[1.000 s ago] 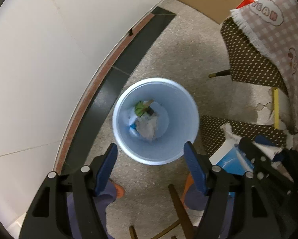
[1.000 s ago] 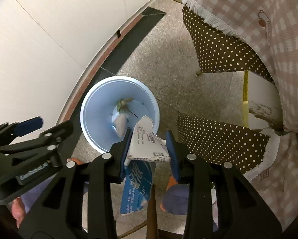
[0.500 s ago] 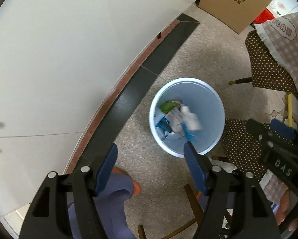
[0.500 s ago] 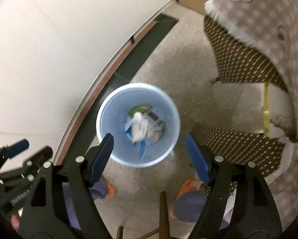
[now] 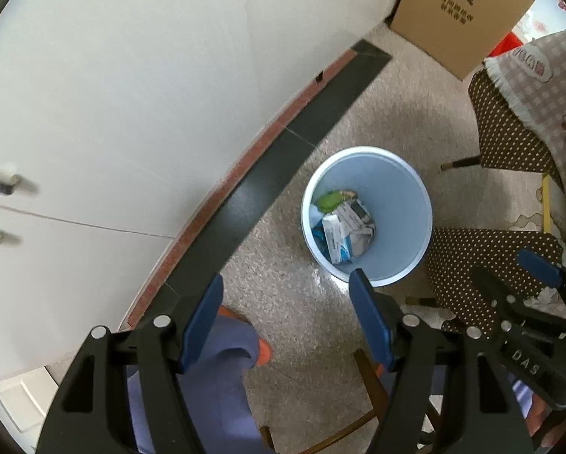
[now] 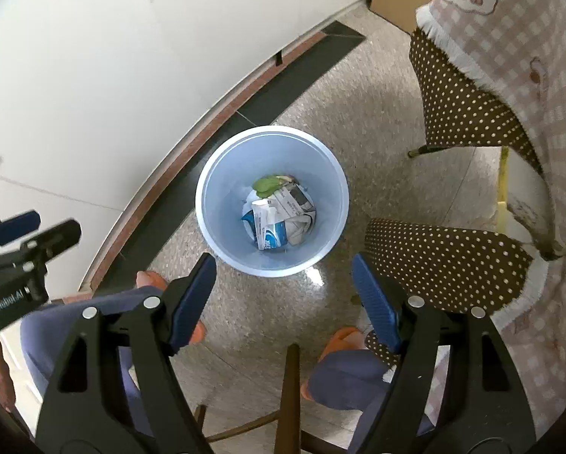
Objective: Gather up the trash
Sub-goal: 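Move both tools back over the table toward the remaining wrappers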
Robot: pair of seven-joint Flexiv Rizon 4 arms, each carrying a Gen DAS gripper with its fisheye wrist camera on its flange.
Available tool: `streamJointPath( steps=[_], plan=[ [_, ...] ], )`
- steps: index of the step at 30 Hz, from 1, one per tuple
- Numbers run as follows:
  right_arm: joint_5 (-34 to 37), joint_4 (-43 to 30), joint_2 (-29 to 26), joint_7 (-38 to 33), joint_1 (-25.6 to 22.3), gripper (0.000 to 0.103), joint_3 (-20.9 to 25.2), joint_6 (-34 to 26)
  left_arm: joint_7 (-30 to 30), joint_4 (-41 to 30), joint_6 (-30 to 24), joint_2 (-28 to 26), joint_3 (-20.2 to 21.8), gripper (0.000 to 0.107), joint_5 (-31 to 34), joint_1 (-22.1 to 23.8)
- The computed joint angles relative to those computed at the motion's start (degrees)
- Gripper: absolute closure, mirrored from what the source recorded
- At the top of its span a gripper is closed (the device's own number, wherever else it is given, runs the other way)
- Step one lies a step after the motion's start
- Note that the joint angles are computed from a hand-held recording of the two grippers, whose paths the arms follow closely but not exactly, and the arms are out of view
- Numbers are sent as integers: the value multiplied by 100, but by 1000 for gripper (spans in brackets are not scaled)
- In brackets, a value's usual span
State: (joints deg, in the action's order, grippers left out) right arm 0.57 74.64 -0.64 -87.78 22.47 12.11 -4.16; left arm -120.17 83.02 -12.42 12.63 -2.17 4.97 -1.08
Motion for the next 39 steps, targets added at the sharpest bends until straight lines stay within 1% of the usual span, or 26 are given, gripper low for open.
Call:
streamJointPath(
  steps=[6,13,17,22,27,29,31,33,35,37,39],
  plan=[
    [192,-17,447,-301,-71,30,-10,95,-98,-355,-181,240,-220,39,377,-28],
    [478,-204,941,-505,-142,30,-60,315,-159,-959,-286,340,-647,39,769,-140],
    [724,-379,1177,-612,-204,30,-187,406,-134,-1420,-307,289,-973,39,1092,-217],
    [667,-488,1434,-631,-374,30,-300,771,-115,-2144,-348,82,-1409,39,1519,-320],
    [408,-250,1725,-461,-662,30,-351,1461,-68,-3019,-443,-370,-1965,39,2113,-551],
    [439,-237,1789,-329,-752,30,-467,1539,0,-3359,-437,-577,-2165,39,2377,-713],
    [437,-237,1826,-235,-839,30,-556,1593,85,-3789,-487,-848,-2505,39,2840,-903],
    [408,-210,1872,-150,-945,30,-635,1674,203,-4243,-635,-1159,-2870,39,3393,-1140],
    [434,-202,1924,-121,-1037,30,-748,1712,288,-4471,-578,-1356,-2947,39,3579,-1357],
    [353,-217,1936,-82,-1149,30,-813,1790,406,-4980,-733,-1742,-3230,39,4179,-1742],
    [307,-188,1963,-60,-1258,30,-885,1852,493,-5279,-775,-1979,-3293,39,4484,-2056]
  ],
)
